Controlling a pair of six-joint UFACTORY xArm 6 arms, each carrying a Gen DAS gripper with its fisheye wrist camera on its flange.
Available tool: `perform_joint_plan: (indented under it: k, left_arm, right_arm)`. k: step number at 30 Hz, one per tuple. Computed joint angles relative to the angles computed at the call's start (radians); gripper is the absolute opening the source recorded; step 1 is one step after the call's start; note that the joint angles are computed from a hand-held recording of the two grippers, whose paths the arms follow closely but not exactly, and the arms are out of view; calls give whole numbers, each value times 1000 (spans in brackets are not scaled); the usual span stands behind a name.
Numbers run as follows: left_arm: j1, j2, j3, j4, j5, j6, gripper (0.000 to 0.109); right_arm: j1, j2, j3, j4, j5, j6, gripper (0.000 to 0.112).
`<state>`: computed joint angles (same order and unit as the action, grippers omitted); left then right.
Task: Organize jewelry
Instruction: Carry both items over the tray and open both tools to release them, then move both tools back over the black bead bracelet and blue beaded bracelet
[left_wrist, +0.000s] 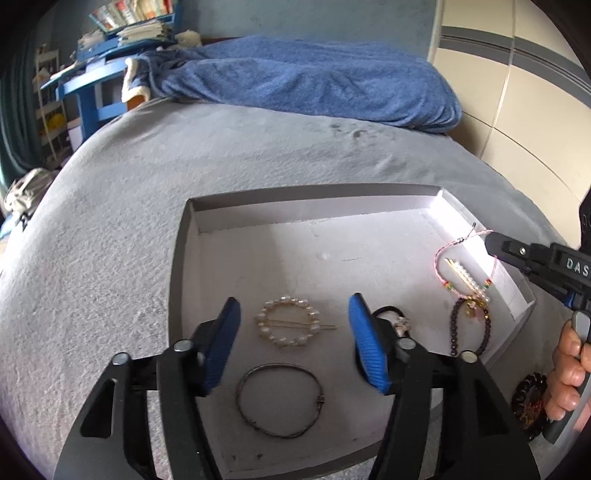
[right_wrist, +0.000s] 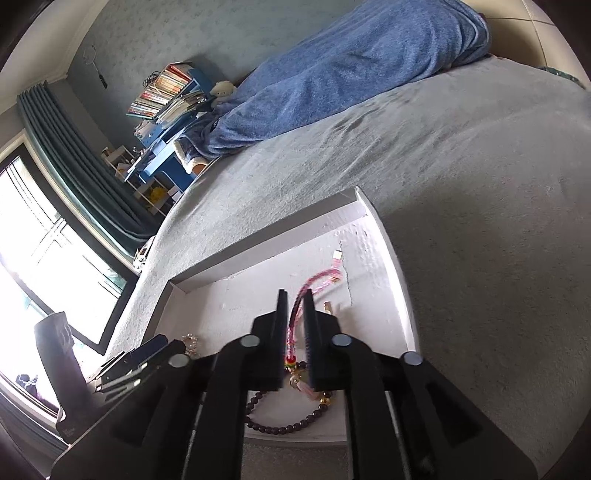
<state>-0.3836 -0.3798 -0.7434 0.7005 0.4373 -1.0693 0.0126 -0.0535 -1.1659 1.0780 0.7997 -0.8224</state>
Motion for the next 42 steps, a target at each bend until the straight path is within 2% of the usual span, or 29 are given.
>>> perform_joint_plan:
  k: [4,9,11,17,24,30,42]
  left_arm:
    - [-13,3,-6,37,6,-15,68]
    - [-14,-17,2,62,5,-57,74]
    - [-19,-28,7,64,6,-61,74]
    - [-53,-66,26,71,31,-68,75]
    - [-121,-126,54,115,89,-97,75]
    - [-198,-195,91,128,153,-133,76]
    - [-322,-321,167,97,255,-179,78]
  right_arm:
    - [0,-9,6,6,-4,-10,40]
    - [3,-10,8,-40,-15,15,47]
    - [8,-10,5,-102,-16,48,47]
    - [-3,-52,34,-171,26,77,55]
    - [-28,-123,96,-119,46,54,55]
    - [-81,-234,185,-79,59,35,60]
    - [-144,-398,307,-142,69,50,71]
